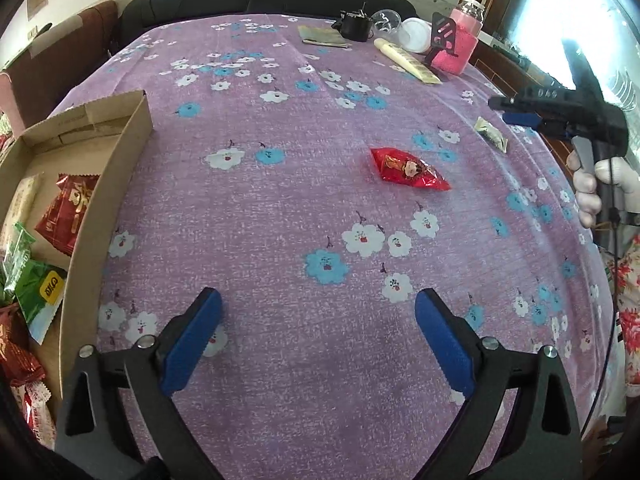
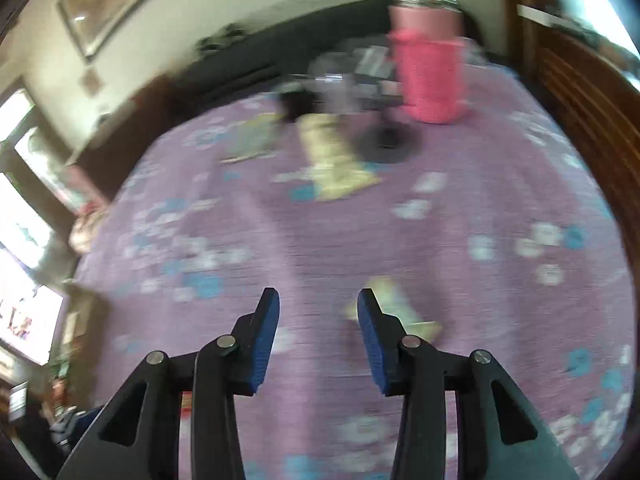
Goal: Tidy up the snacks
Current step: 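Grasp the white wrapped candy with the right gripper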
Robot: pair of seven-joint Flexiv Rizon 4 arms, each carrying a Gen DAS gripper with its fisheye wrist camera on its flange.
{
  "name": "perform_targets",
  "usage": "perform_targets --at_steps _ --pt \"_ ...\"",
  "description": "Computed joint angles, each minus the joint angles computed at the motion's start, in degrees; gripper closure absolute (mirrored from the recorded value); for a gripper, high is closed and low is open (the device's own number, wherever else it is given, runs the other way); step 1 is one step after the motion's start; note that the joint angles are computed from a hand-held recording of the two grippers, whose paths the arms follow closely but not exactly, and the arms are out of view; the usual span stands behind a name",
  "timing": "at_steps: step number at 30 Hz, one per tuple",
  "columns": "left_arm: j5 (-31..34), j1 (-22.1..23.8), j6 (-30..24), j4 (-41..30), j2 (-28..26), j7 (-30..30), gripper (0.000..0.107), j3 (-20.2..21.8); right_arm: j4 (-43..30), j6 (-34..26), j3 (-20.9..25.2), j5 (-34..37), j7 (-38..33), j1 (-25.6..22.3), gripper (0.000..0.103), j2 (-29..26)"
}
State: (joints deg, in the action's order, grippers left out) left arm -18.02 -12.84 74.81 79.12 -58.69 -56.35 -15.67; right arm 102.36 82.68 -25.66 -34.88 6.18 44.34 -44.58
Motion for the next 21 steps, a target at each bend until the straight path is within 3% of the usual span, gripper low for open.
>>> perform_targets --at_steps 5,11,12,13,14,18,21 --pt "0.79 -1.73 -0.58 -0.95 -0.19 -1.87 0.005 2.25 -0.46 0.62 3.95 1.05 -3.21 -3.6 0.061 -1.52" --pt "3.64 -5.16 -2.09 -2.74 -0.27 -5.89 0.004 7.18 -1.72 -2.58 3.01 1.55 -4.36 -1.46 0.061 -2.5" --pt "4.61 -6.01 -2.34 -3.17 -0.36 -6.62 0.004 8.43 -1.89 -3.19 2.71 1.4 -3.81 -1.26 0.065 -2.6" --pt "5.65 -6.93 -2.64 -3.6 -0.42 -7.48 0.004 9.8 -1.69 -4.25 2.15 1.12 -2.84 -0.62 0.075 -2.48" --pt "6.39 -7.26 -2.64 -3.6 -0.36 -8.06 0.004 10.32 -2.19 -4.9 2.32 0.9 -2.28 -0.87 0.077 -2.61" --pt "7.43 -6.62 -4.29 -3.76 -0.06 -8.91 0.004 9.78 -1.28 -3.33 1.16 0.07 2.08 -0.02 0.082 -2.59" --pt "3.12 -0.79 -6.37 -1.78 0.61 -5.02 0.006 1.27 0.53 2.38 -2.71 -0.1 6.28 3.3 0.082 -3.0"
